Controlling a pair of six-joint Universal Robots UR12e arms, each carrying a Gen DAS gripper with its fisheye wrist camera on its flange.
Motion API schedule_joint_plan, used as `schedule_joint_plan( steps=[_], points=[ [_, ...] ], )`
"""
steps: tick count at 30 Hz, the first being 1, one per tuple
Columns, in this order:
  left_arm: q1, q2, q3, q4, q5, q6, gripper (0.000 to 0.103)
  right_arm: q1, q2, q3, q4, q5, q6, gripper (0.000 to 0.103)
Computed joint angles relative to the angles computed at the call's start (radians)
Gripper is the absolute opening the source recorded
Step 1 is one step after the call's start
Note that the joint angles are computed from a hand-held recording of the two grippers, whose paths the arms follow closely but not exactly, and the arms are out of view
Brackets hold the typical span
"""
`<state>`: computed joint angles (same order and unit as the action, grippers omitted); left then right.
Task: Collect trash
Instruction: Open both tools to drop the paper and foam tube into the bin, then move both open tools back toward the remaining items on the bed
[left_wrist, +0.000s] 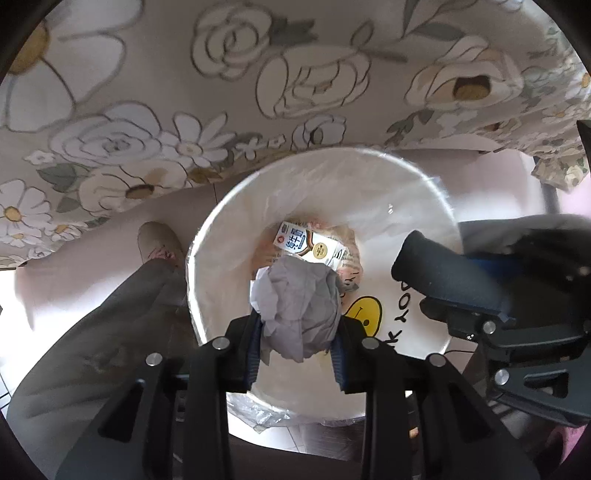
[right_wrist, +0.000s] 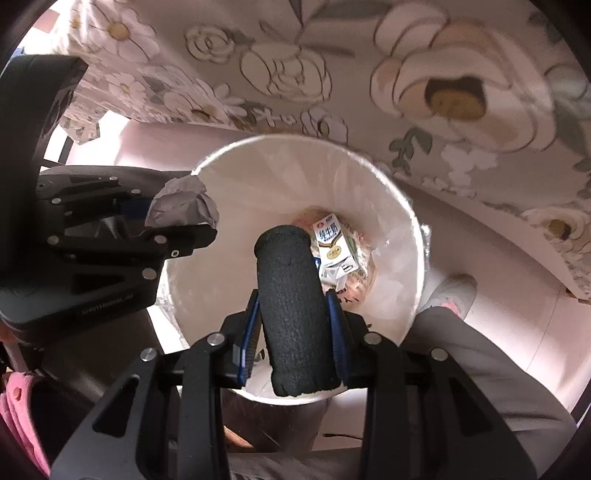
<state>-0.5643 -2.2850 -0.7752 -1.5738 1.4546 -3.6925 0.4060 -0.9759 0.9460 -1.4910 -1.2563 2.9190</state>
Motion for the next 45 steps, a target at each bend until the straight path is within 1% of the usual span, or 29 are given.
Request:
schedule_joint_plan(
  steps=[4, 6, 9, 16, 21, 25, 27, 29, 30, 32, 33, 45],
  points=[
    [0.003, -0.01, 0.0, -0.011, -0.015, -0.009, 0.034, 0.012, 0.009, 0.004, 0.006, -0.019, -0.009, 0.036],
    [0.005, -0.018, 0.004, -0.018, -0.024, -0.014, 0.034, 0.015, 0.011, 0.009, 0.011, -0.017, -0.008, 0.036],
    [0.01, -0.024, -0.002, -0.022, -0.048, -0.025, 0.034, 0.023, 0.025, 0.001, 0.032, -0.023, -0.003, 0.036],
    [0.022, -0.018, -0.047, -0.001, -0.107, -0.064, 0.034, 0.03, 0.061, -0.026, 0.101, -0.033, -0.006, 0.036],
    [0.025, -0.033, -0.034, -0.032, -0.127, -0.068, 0.034, 0.034, 0.082, -0.038, 0.127, -0.037, 0.008, 0.036],
    [0.024, -0.041, -0.029, -0.043, -0.129, -0.072, 0.035, 0.034, 0.099, -0.048, 0.153, -0.037, 0.015, 0.036],
    [0.025, -0.044, -0.028, -0.049, -0.135, -0.08, 0.036, 0.033, 0.102, -0.046, 0.155, -0.039, 0.026, 0.037],
    [0.027, -0.046, -0.029, -0.055, -0.146, -0.083, 0.04, 0.032, 0.108, -0.053, 0.172, -0.044, 0.037, 0.037],
    [0.028, -0.046, -0.03, -0.054, -0.152, -0.086, 0.041, 0.033, 0.114, -0.06, 0.185, -0.051, 0.043, 0.039],
    [0.027, -0.047, -0.029, -0.055, -0.144, -0.09, 0.047, 0.034, 0.119, -0.067, 0.2, -0.067, 0.05, 0.047],
    [0.027, -0.047, -0.029, -0.057, -0.143, -0.092, 0.05, 0.035, 0.119, -0.067, 0.2, -0.073, 0.053, 0.048],
    [0.029, -0.045, -0.025, -0.075, -0.14, -0.095, 0.052, 0.029, 0.104, -0.054, 0.18, -0.065, 0.053, 0.048]
  ],
)
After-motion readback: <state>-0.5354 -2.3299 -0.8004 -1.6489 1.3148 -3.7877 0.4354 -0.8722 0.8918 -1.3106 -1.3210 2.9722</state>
